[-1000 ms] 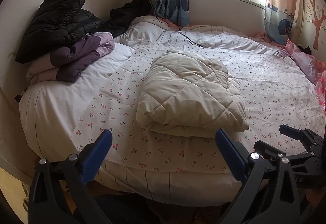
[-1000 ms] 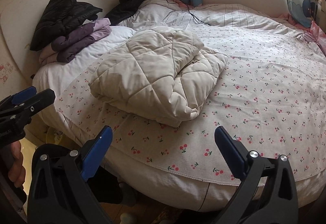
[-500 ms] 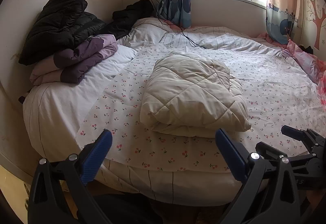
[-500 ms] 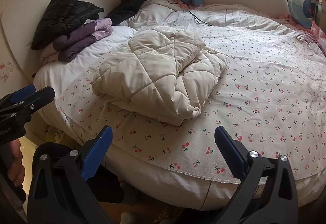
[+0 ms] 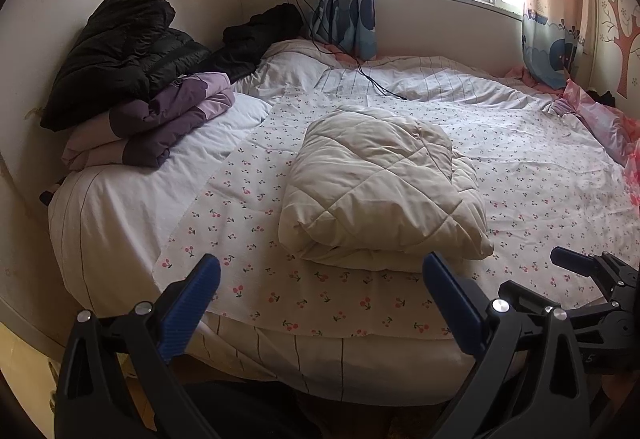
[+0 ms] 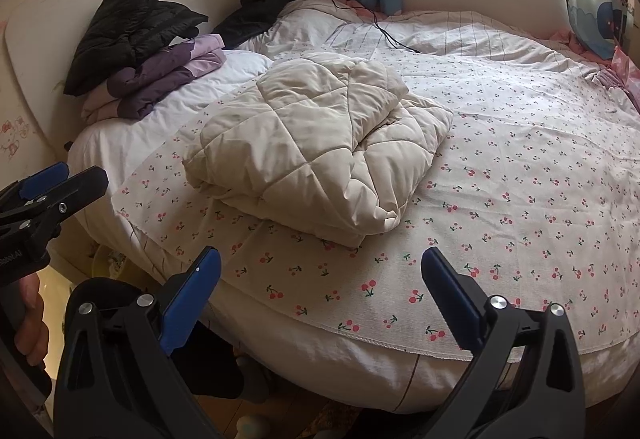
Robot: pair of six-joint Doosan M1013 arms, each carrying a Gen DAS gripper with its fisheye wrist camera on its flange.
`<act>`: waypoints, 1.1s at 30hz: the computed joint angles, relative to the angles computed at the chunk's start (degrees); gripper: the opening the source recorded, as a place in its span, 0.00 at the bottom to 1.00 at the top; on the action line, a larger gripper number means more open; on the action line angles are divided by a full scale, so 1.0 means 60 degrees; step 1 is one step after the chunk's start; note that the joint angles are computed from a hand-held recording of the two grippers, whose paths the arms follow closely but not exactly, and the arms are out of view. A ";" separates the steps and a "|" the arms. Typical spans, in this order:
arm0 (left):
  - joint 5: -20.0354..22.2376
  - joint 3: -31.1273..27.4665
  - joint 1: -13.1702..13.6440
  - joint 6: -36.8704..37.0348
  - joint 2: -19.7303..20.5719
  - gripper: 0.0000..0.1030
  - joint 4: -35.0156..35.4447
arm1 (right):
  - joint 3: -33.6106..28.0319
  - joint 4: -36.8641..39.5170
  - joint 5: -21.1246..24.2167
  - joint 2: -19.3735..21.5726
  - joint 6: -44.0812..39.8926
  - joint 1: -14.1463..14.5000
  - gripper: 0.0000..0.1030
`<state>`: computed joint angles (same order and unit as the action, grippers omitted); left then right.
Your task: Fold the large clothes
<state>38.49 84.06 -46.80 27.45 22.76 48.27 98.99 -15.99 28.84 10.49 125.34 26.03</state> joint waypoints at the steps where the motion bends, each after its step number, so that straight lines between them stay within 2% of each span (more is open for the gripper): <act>1: -0.0009 -0.0002 0.0005 0.0014 0.0000 0.94 -0.0016 | -0.0001 0.0000 0.0000 0.0001 -0.0003 0.0002 0.94; 23: 0.0199 0.0159 -0.0207 -0.0736 -0.0090 0.94 0.0806 | -0.0012 -0.0055 -0.0059 0.0019 -0.0092 0.0058 0.94; 33: 0.0103 0.0219 -0.0208 -0.0828 -0.0133 0.94 0.0746 | -0.0024 -0.0124 -0.0053 0.0028 -0.0077 0.0090 0.94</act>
